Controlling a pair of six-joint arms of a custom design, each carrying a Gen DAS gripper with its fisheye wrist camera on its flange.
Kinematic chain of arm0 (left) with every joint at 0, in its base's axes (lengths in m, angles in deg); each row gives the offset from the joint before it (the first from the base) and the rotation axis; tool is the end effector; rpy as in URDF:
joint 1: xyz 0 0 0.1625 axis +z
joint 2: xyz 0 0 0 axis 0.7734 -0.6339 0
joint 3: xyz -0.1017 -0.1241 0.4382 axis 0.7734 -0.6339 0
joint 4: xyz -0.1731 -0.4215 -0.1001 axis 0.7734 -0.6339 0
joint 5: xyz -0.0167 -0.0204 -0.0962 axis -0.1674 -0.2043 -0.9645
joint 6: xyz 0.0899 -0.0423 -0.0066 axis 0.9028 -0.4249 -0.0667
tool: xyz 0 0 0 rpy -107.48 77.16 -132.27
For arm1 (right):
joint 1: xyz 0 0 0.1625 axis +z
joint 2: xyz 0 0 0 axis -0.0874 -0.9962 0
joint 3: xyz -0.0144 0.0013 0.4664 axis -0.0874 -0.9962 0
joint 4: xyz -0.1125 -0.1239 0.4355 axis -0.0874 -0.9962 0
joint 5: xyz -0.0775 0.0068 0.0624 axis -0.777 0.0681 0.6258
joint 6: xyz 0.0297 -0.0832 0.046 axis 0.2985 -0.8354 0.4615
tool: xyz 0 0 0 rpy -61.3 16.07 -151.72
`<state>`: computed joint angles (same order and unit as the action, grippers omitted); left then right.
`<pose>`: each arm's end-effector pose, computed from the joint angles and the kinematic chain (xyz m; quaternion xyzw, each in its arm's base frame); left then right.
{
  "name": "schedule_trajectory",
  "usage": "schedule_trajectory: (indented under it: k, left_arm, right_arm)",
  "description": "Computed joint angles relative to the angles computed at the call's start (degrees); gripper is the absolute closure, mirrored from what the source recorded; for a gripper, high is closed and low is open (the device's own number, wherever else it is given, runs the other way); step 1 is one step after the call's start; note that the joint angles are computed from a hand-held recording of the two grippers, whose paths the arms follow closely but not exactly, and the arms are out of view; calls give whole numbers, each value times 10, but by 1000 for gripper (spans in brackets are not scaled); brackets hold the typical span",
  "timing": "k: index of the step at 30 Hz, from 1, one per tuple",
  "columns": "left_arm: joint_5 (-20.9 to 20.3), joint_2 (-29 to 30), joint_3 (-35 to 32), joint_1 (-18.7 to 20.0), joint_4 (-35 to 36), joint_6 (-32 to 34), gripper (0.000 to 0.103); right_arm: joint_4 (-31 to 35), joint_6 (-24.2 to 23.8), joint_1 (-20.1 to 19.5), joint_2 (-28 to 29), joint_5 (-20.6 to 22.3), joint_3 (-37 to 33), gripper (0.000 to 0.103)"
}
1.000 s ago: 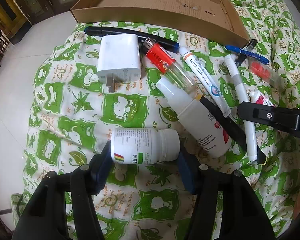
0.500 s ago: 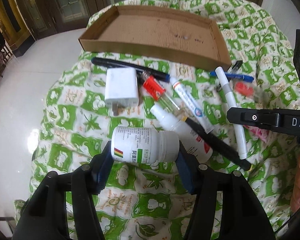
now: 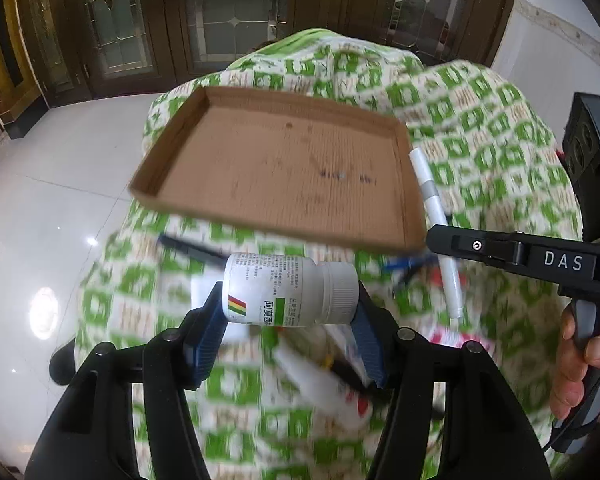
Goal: Organize rigid objects
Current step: 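Carry both items into the cardboard tray and open both tools to release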
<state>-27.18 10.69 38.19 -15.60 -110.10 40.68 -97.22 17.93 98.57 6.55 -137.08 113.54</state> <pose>-0.3159 -0.4753 0.0815 0.1125 0.9009 -0.2468 0.3390 0.1464 -0.5083 0.2514 0.0952 -0.9815 0.1328 0.0997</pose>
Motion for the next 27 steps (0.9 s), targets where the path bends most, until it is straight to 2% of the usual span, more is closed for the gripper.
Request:
schedule_trajectory:
  k: [7, 12, 17, 27]
  left_arm:
    - [-4, 31, -61, 68, -39, 43, 45]
    - [12, 61, -106, 103, -39, 75, 45]
    - [19, 79, -132, 126, -44, 95, 45]
    - [29, 96, -142, 147, -40, 100, 45]
  right_arm:
    - [-21, -1, 11, 66, -21, -67, 92]
    - [-25, -12, 11, 109, -38, -103, 92]
    - [1, -11, -1, 139, -68, -124, 92]
    - [23, 6, -11, 146, -95, -132, 91]
